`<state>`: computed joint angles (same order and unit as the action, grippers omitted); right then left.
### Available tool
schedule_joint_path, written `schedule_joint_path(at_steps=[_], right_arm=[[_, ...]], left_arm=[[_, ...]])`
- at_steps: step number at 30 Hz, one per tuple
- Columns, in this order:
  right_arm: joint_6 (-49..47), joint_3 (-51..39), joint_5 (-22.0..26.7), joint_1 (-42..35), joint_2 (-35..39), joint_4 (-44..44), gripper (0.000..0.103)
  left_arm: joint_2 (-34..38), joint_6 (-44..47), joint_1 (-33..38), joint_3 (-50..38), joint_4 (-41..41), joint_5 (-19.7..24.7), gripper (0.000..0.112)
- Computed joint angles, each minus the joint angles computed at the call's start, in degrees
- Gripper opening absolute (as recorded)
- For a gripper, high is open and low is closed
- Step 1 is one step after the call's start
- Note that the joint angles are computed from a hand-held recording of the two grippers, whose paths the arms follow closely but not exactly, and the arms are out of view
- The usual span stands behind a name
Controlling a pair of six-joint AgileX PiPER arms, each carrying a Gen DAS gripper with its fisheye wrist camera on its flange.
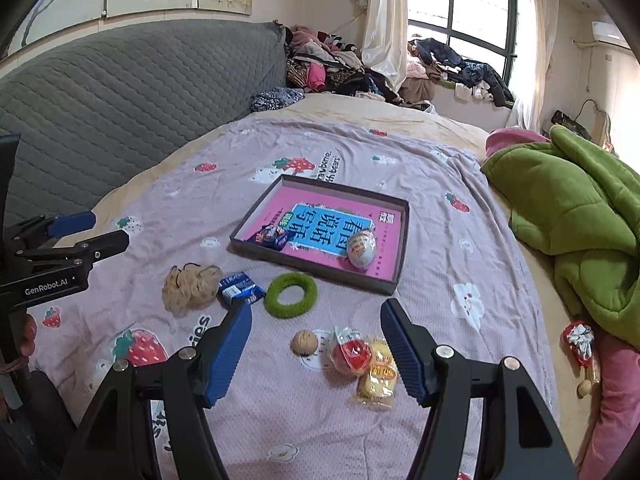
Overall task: Organize objects
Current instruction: 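Withdraw both tools from the tray back toward the remaining items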
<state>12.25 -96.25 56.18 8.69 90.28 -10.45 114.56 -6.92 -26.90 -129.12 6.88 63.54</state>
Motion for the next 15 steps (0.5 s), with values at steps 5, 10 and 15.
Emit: schedule_joint_path(at_steps=[5, 10, 15], right_arm=[[0.33, 2.85, -1.36, -0.05, -0.64, -0.52, 0.067], [0.87, 6.04, -2.74, -0.14, -1.18, -1.34, 0.067], [1.73, 9.55, -4.58, -0.13, -1.95, -2.25, 0.067]], left_arm=[[-2.69, -1.00, -0.08, 6.74, 0.53, -3.85, 0.074], [-4.02, -1.08, 0.50, 11.43, -0.43, -6.50, 0.074], [-5.31, -2.13, 0.50, 16.38, -0.09, -9.30, 0.074]])
